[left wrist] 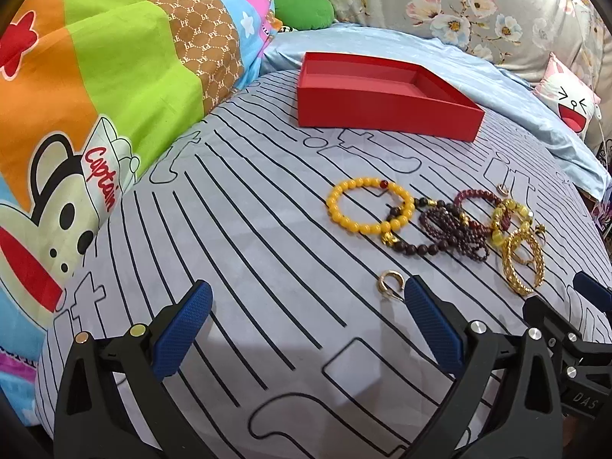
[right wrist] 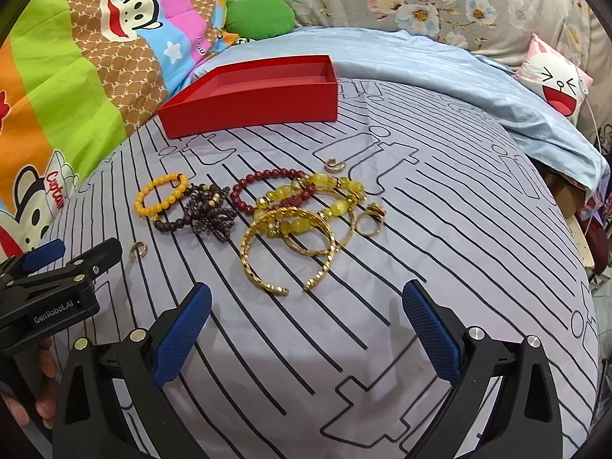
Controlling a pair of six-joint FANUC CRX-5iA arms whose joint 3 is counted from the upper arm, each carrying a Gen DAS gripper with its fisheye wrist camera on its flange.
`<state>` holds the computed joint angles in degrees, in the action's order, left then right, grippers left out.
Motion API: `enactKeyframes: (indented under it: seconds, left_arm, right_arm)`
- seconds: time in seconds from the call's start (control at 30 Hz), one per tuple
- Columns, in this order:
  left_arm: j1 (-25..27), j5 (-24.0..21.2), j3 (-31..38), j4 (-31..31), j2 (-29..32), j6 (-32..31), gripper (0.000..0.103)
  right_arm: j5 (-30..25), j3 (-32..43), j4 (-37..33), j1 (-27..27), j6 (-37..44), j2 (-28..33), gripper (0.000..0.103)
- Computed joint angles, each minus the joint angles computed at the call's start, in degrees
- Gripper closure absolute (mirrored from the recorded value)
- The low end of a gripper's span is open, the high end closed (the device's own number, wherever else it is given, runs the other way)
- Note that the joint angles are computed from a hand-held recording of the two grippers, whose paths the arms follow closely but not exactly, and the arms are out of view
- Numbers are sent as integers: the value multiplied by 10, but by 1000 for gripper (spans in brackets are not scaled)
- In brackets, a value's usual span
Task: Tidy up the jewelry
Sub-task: 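Lower the right tool onto the gold cuff bangle and close on it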
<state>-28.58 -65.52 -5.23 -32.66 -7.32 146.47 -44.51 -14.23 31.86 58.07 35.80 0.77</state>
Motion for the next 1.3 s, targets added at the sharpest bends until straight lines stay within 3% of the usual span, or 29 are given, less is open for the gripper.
enactKeyframes:
  seconds: [0.4, 0.67, 1.3]
  left_arm:
    - [6, 3, -1, -3, 2, 2, 7]
    - [10, 11, -7, 2, 0, 2, 7]
    - [44, 30, -21, 26, -20, -10, 7]
  right_arm:
    - [4, 58, -47, -20, 65, 44, 24]
    - [-4, 75, -59, -21, 86, 61, 45]
    - [3, 30, -55, -14, 59, 9, 46]
